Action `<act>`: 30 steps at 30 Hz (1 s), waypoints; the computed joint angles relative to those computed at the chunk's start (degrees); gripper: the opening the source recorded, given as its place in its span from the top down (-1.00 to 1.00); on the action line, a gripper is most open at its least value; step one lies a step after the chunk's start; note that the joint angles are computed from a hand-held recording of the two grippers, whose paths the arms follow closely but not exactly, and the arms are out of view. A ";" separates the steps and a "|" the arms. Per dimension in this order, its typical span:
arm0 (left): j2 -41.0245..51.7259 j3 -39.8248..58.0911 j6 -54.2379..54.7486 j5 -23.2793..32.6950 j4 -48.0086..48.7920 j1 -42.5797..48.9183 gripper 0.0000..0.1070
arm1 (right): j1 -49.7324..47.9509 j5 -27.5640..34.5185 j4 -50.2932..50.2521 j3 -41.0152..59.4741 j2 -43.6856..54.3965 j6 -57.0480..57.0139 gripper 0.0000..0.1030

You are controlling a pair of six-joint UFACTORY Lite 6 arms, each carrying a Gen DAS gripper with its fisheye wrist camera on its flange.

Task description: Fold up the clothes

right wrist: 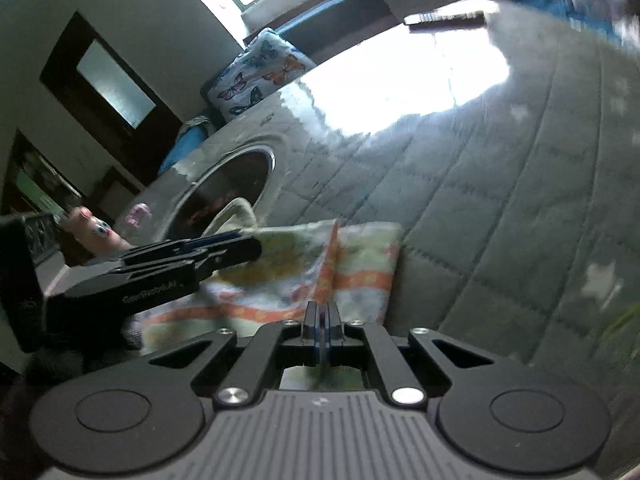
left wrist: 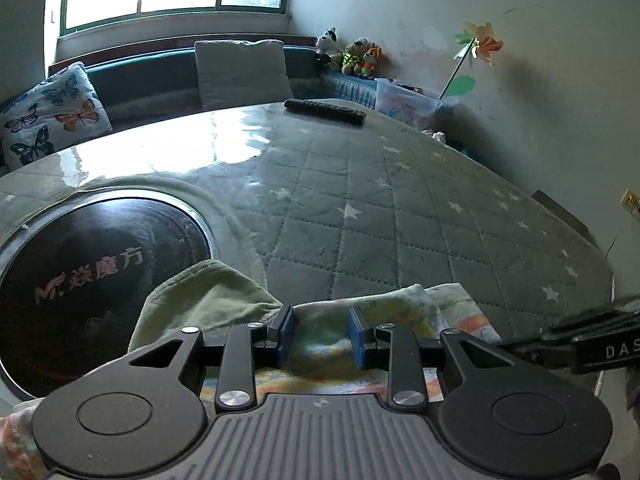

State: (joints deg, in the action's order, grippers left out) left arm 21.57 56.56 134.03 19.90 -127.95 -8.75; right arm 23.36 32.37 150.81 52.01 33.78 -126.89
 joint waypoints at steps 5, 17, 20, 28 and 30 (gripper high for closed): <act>-2.27 -3.17 2.95 1.43 -2.01 0.11 0.40 | 1.56 0.14 7.06 3.31 0.34 -8.96 0.88; -9.11 -13.47 3.97 7.22 0.19 1.87 0.38 | 4.39 -5.29 9.05 20.53 13.24 -15.84 0.86; -13.08 -17.44 4.50 8.58 -0.02 3.51 0.36 | 5.75 -4.85 15.12 18.66 12.49 -22.57 0.85; -20.60 -26.62 7.44 10.08 1.11 6.49 0.37 | 7.66 -5.30 9.64 19.32 11.71 -22.37 0.81; -22.63 -29.31 8.58 10.47 1.60 6.32 0.37 | 8.07 -7.25 8.46 21.25 12.95 -22.59 0.81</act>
State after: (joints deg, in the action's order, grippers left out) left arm -1.06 27.26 142.60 30.37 -126.36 -2.42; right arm 31.43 25.11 159.28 73.25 46.73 -149.47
